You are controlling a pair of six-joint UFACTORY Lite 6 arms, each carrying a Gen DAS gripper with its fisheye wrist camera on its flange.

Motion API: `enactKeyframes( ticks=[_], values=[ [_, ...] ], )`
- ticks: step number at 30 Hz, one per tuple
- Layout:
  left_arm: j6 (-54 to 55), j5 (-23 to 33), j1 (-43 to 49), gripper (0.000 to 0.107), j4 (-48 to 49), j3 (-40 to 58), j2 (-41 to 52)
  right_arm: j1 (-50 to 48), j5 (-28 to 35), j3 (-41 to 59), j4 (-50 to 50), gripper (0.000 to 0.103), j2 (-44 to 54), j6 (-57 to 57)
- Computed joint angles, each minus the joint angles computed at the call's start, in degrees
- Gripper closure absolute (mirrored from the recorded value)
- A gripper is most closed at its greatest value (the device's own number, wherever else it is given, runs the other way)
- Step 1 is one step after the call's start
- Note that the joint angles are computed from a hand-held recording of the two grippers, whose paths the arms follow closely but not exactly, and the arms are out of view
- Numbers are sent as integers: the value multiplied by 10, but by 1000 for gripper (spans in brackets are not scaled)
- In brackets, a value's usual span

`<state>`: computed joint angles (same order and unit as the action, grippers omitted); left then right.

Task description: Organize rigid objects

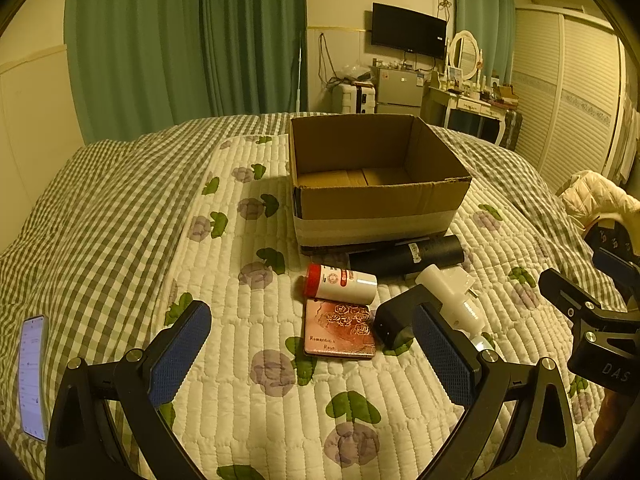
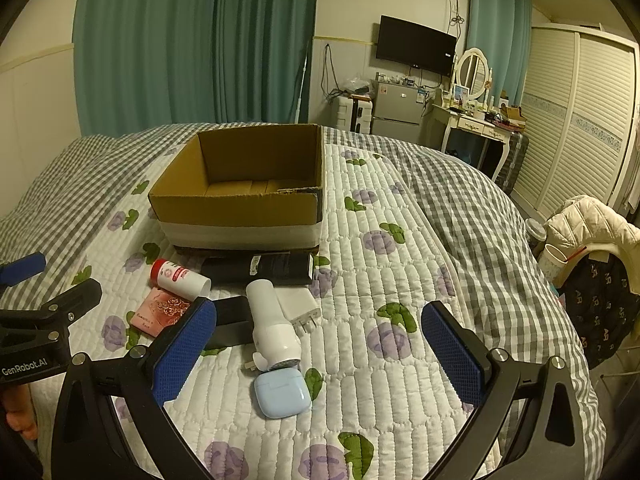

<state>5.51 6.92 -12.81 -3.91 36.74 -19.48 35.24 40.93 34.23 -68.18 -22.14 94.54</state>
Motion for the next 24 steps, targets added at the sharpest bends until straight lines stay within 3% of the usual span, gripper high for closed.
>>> enactKeyframes(
  ticks=[14, 24],
  values=[
    [-23, -7, -7, 5, 20, -8, -4, 6, 1, 1, -4, 0, 4, 8],
    [19, -20, -8, 5, -17, -1, 27, -6, -21, -20, -11, 0, 20, 22]
  ],
)
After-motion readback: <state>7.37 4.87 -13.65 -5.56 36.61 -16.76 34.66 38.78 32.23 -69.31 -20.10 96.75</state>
